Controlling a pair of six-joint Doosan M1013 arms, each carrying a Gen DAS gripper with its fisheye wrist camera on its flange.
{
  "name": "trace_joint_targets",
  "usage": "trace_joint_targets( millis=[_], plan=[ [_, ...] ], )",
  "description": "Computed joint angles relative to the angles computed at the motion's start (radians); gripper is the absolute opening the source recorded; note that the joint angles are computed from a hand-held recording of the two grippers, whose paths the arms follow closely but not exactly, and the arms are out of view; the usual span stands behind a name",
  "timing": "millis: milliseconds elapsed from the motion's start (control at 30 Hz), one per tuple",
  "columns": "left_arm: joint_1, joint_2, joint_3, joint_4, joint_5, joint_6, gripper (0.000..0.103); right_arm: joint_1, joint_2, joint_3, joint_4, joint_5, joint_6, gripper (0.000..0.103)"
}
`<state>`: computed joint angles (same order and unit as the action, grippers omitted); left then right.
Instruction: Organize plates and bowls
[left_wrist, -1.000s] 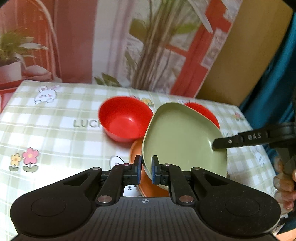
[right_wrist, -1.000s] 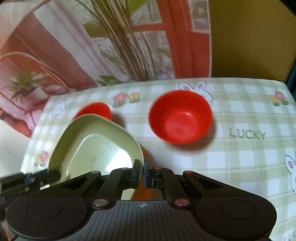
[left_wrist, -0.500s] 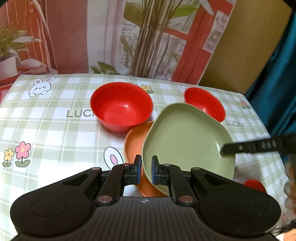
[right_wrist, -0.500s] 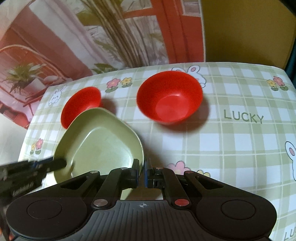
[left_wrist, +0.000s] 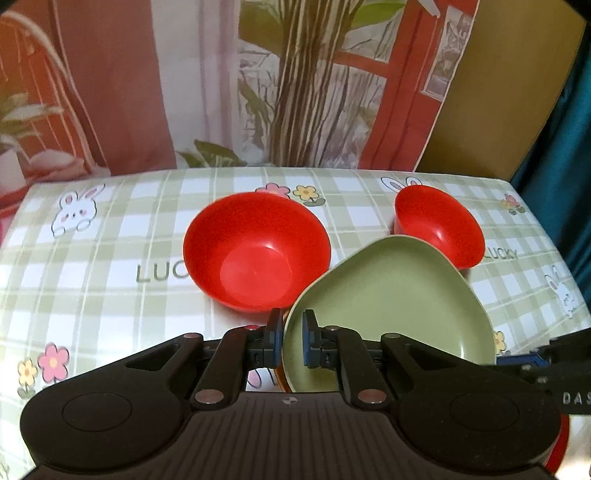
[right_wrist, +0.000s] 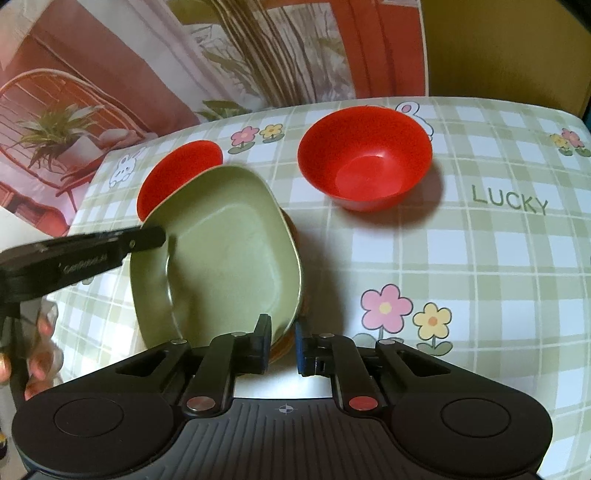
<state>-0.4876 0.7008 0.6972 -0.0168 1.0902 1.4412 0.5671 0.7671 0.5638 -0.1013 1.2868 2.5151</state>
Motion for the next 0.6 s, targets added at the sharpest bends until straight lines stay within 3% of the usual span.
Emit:
trace_joint_targets(
  millis=[367,600],
  plan=[
    [-0.006,0.010,-0.006,0.046,0.005,0.024,0.012,-0.002,0.025,-0.043,0.035,0.035,-0.006,0.013],
    [0.003,0.002,0.007,-0.003,-0.007,0.033,0.016,-0.002,0.034,-0.058,0.039,0.053,-0.013,0.014]
  ],
)
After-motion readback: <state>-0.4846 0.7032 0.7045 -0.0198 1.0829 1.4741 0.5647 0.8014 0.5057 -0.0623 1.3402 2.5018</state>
